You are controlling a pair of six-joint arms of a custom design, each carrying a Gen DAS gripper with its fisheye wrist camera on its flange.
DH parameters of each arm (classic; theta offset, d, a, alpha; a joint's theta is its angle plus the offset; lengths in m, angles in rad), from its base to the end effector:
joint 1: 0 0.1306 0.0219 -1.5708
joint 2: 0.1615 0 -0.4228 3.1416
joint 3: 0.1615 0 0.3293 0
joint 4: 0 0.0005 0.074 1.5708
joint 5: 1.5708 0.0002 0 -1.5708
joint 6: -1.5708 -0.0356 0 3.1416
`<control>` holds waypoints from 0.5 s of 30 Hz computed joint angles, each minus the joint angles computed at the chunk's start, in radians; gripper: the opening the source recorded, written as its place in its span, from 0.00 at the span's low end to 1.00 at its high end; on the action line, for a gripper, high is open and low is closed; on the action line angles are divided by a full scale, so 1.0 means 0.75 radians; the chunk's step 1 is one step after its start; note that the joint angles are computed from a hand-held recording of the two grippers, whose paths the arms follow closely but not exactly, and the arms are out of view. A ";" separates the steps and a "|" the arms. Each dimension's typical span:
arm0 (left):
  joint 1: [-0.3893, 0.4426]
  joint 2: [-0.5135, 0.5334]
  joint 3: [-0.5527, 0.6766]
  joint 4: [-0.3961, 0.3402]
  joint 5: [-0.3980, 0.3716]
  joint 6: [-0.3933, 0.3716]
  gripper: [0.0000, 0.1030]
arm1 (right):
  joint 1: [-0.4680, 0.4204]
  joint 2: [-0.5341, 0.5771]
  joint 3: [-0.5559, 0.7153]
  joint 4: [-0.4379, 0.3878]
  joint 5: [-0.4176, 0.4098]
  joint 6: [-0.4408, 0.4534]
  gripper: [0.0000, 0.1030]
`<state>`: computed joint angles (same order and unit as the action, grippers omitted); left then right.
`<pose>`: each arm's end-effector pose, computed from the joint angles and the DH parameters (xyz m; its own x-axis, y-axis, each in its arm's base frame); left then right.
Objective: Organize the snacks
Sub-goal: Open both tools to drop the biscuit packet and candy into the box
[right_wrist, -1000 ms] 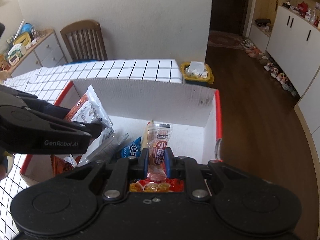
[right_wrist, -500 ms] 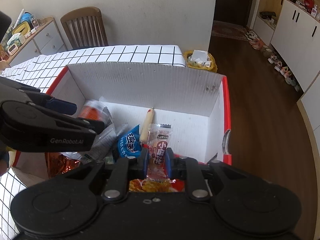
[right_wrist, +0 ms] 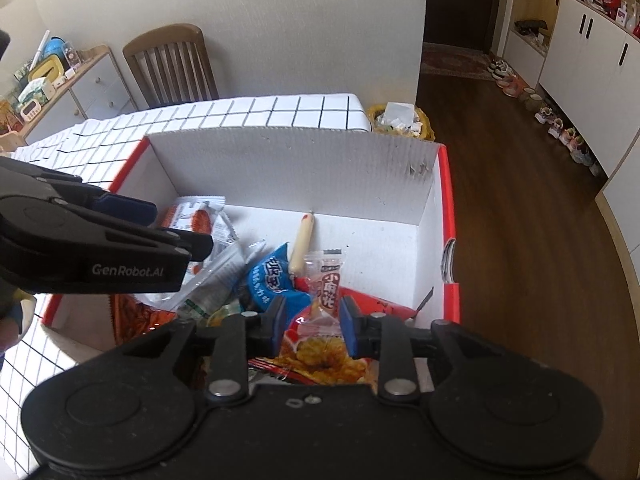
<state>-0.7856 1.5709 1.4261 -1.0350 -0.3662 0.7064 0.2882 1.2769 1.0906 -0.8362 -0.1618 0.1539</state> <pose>0.3314 -0.3142 0.4012 -0.8632 0.0063 -0.5048 0.0047 1.0000 0.0044 0.3306 0.1035 0.3955 -0.7532 -0.3811 -0.5361 -0.4822 0.8743 0.0559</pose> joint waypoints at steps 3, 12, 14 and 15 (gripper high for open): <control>-0.016 -0.033 -0.013 0.006 -0.006 0.010 0.55 | 0.008 -0.033 -0.001 -0.002 -0.005 -0.020 0.32; -0.070 -0.156 -0.062 0.022 -0.044 0.007 0.55 | 0.044 -0.124 0.012 -0.026 0.004 -0.069 0.36; -0.079 -0.193 -0.081 0.030 -0.050 0.009 0.55 | 0.054 -0.141 0.016 -0.033 0.004 -0.080 0.37; -0.082 -0.211 -0.090 0.036 -0.051 0.010 0.55 | 0.059 -0.150 0.017 -0.034 0.004 -0.088 0.37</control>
<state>-0.8469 1.4127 1.3588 -1.0083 -0.4047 0.7138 0.3322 1.1643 1.1031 -0.8620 -0.1586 0.0880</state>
